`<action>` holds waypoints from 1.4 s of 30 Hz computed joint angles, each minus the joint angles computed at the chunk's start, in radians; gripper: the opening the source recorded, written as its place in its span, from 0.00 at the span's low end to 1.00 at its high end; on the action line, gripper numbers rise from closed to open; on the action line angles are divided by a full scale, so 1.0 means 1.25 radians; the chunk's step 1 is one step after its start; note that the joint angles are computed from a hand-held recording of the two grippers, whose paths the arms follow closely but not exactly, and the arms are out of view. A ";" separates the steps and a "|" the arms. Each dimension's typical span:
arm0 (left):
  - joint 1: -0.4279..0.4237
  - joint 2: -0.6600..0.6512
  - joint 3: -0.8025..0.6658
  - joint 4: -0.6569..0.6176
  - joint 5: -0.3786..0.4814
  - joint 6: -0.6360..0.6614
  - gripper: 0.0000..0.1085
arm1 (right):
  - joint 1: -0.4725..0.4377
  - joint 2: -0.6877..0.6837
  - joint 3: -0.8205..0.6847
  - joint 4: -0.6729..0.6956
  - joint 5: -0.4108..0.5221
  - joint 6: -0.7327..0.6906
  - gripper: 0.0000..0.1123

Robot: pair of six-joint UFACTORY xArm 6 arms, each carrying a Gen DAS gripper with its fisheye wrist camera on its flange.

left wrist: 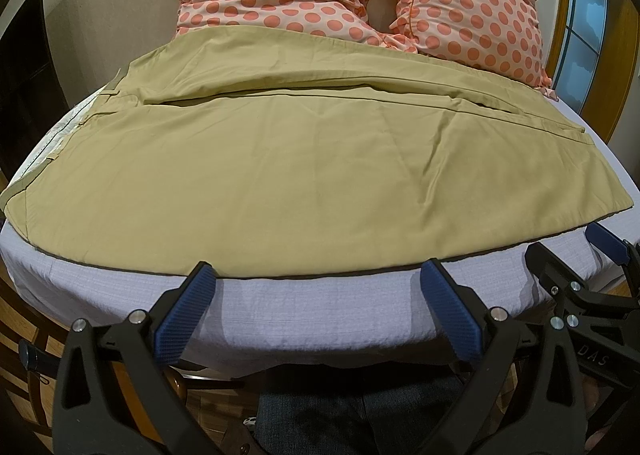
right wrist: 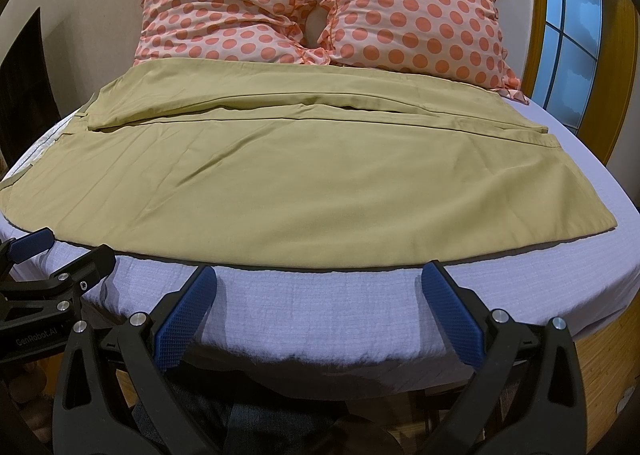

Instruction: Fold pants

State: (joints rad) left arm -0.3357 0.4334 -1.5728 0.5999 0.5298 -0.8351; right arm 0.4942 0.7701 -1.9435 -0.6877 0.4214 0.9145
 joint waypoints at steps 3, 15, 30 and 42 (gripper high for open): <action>0.000 0.000 0.000 0.000 0.000 0.000 0.93 | 0.000 0.000 0.000 0.000 0.000 0.000 0.90; 0.000 0.000 0.000 0.003 -0.001 -0.002 0.93 | -0.001 -0.002 0.004 -0.004 -0.002 0.003 0.90; 0.000 0.000 0.001 0.004 -0.002 -0.003 0.93 | -0.001 -0.002 0.003 -0.003 -0.002 0.003 0.90; 0.006 -0.011 0.017 0.040 -0.019 -0.027 0.93 | -0.013 -0.013 0.024 0.060 -0.034 -0.084 0.90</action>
